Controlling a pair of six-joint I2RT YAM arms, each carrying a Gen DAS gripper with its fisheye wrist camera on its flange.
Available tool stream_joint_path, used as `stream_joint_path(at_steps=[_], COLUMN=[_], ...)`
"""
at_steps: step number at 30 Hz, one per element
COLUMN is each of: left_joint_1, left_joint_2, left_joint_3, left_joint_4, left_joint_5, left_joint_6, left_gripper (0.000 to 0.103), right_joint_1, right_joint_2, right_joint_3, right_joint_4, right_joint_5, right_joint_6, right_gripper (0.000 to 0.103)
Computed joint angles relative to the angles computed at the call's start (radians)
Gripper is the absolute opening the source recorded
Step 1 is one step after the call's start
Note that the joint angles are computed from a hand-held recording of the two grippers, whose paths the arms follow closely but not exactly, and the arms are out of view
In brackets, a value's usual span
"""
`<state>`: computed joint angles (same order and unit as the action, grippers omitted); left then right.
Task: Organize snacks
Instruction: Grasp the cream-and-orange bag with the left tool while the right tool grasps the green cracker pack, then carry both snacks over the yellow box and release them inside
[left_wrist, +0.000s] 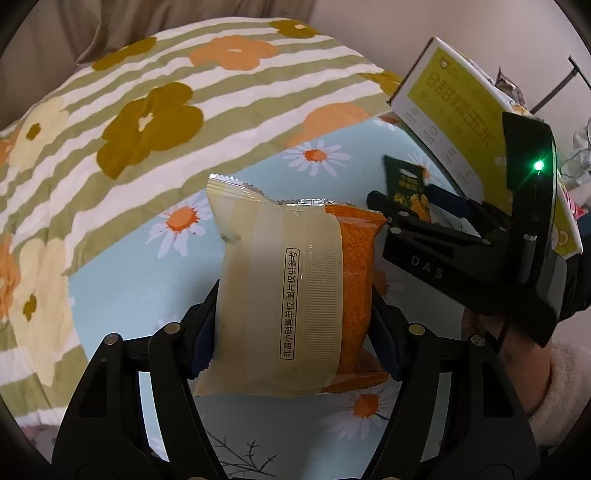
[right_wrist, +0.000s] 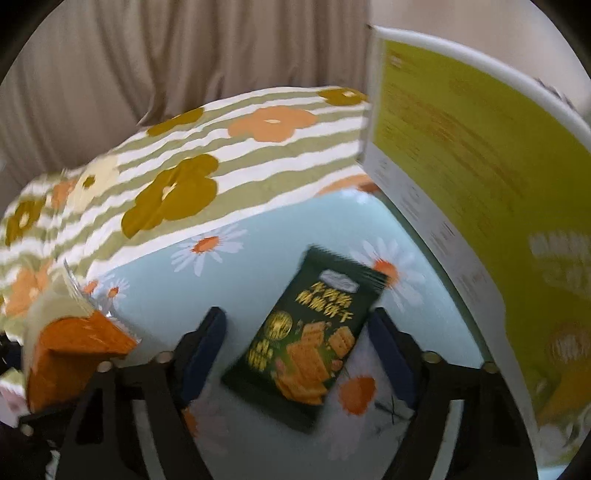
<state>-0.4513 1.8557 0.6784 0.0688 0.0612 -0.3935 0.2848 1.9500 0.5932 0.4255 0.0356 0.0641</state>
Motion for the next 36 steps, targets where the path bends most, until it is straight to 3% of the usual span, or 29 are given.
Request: stream_joint_path(at_steps=[4, 9, 14, 20, 27, 32, 36], left_joint_1=[0.014, 0.018, 0.010, -0.025, -0.122, -0.239, -0.342], left_joint_2=[-0.006, -0.005, -0.064, -0.196, -0.289, -0.249, -0.144], left_joint_3=[-0.012, -0.018, -0.025, 0.012, 0.164, 0.338, 0.529], left_joint_4=[0.009, 0.024, 0.006, -0.094, -0.247, -0.333, -0.415], left_joint_5=[0.007, 0.011, -0.002, -0.055, -0.151, -0.238, -0.308], left_joint_6=[-0.010, -0.033, -0.068, -0.104, -0.161, -0.230, -0.301], left_gripper=[0.067, 0.067, 0.067, 0.067, 0.067, 0.067, 0.067], right_joint_1=[0.012, -0.004, -0.018, -0.070, -0.256, -0.485, -0.712], right_joint_2=[0.002, 0.004, -0.125, -0.421, -0.667, -0.728, -0.664], right_joint_3=[-0.008, 0.000, -0.032, -0.033, 0.056, 0.141, 0.251], right_joint_4=[0.023, 0.015, -0.043, -0.252, -0.543, -0.735, -0.885], right_joint_5=[-0.023, -0.062, -0.104, -0.203, -0.387, -0.557, -0.717], right_joint_6=[-0.053, -0.053, -0.068, -0.093, -0.164, -0.316, -0.526], right_gripper=[0.041, 0.040, 0.040, 0.040, 0.040, 0.040, 0.040])
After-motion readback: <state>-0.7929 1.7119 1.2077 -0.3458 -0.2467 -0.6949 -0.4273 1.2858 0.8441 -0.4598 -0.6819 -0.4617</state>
